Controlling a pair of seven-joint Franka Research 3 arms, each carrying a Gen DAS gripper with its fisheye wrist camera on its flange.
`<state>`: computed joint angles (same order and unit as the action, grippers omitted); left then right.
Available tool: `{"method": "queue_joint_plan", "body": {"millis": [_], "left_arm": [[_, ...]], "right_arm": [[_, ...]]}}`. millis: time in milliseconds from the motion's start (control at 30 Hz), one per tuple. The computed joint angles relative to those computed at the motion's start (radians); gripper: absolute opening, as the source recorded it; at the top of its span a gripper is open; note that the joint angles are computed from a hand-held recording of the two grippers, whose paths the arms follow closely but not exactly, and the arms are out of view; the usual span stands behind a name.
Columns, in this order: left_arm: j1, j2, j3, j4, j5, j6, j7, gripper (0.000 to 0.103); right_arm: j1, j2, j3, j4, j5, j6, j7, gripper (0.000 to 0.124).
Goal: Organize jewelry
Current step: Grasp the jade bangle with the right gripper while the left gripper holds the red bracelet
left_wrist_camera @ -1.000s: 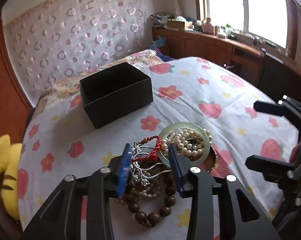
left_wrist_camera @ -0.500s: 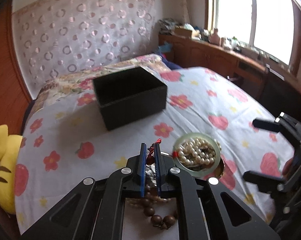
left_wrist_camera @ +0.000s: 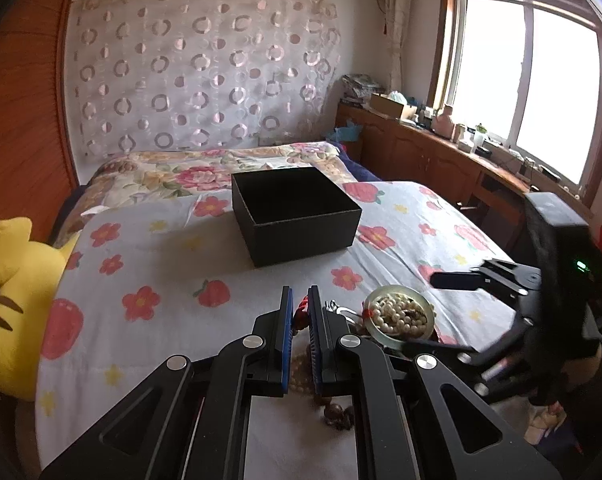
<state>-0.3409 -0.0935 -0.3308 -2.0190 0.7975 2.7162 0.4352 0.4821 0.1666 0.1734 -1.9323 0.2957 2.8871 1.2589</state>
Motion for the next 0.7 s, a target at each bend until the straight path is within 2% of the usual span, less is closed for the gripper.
{"method": "queue_joint_plan", "body": {"millis": [200,433,700], "left_arm": [[0.005,-0.024,-0.009,-0.023,0.032,0.01,-0.041,0.007],[0.01,-0.032,-0.018,-0.027,0.049,0.007,-0.058,0.007],[0.01,-0.033,-0.016,-0.02,0.044,-0.002,-0.055,0.007]], "right_arm": [[0.009,0.038,-0.013,0.063,-0.054,-0.079,0.001,0.091],[0.007,0.061,-0.019,0.093,-0.086,-0.124,-0.008,0.075],[-0.015,0.032,0.003,0.068,-0.013,-0.065,-0.079,0.075]]}}
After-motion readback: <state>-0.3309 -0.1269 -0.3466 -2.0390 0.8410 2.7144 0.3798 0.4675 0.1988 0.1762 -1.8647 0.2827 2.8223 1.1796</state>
